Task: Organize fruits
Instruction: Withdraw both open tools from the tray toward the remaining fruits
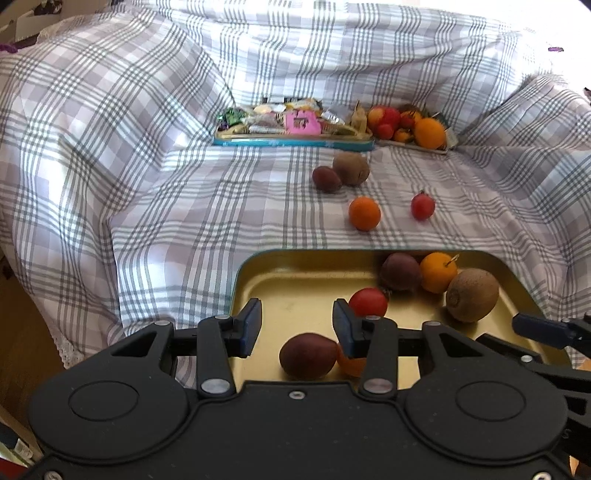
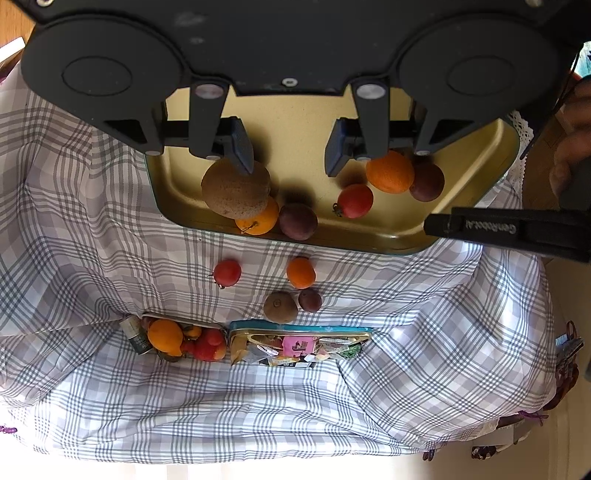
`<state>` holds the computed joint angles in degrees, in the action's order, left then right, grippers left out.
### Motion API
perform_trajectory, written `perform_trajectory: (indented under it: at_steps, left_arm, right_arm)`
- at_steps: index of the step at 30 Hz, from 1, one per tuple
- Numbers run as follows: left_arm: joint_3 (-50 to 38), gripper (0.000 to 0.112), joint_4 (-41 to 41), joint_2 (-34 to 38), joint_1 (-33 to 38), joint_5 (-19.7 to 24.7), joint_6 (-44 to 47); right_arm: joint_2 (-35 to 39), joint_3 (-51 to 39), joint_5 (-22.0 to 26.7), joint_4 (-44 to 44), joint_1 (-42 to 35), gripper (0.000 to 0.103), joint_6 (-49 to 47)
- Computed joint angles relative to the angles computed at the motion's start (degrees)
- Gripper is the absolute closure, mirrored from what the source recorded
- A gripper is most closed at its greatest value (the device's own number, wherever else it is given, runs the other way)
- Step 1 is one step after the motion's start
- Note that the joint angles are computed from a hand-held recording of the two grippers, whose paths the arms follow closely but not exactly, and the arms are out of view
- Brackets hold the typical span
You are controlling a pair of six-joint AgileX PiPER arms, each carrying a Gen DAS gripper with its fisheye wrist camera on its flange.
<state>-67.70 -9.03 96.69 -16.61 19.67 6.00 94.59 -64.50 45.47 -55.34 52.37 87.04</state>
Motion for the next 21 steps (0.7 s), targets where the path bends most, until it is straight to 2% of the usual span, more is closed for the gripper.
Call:
perform_trajectory:
  at_steps: [4,7,11,21]
  left_arm:
    - [-0.3,0.061,2.3,0.0,-0.4,-0.1,-2.0]
    - [-0.7,0.061,7.4,0.4,-1.2,0.2,-6.9]
    - [-2.2,0.061,15.0,1.6,-2.3,2.7,-14.3]
    - [-2.8,0.061,15.0,2.3,-2.7,4.8,-14.4]
  right_arm:
    - [-0.3,0.4,-0.2,-0.3,0.0,0.057,0.5]
    - [-0.4,0.5,-0.2,-0.2,0.0,0.057,0.9]
    - [-0.3,0.5,-0.3,0.1,-0.1,0.057,1.0]
    - [0.1,-0.1,-0.5,1.2,-0.2,0.057,-0.1]
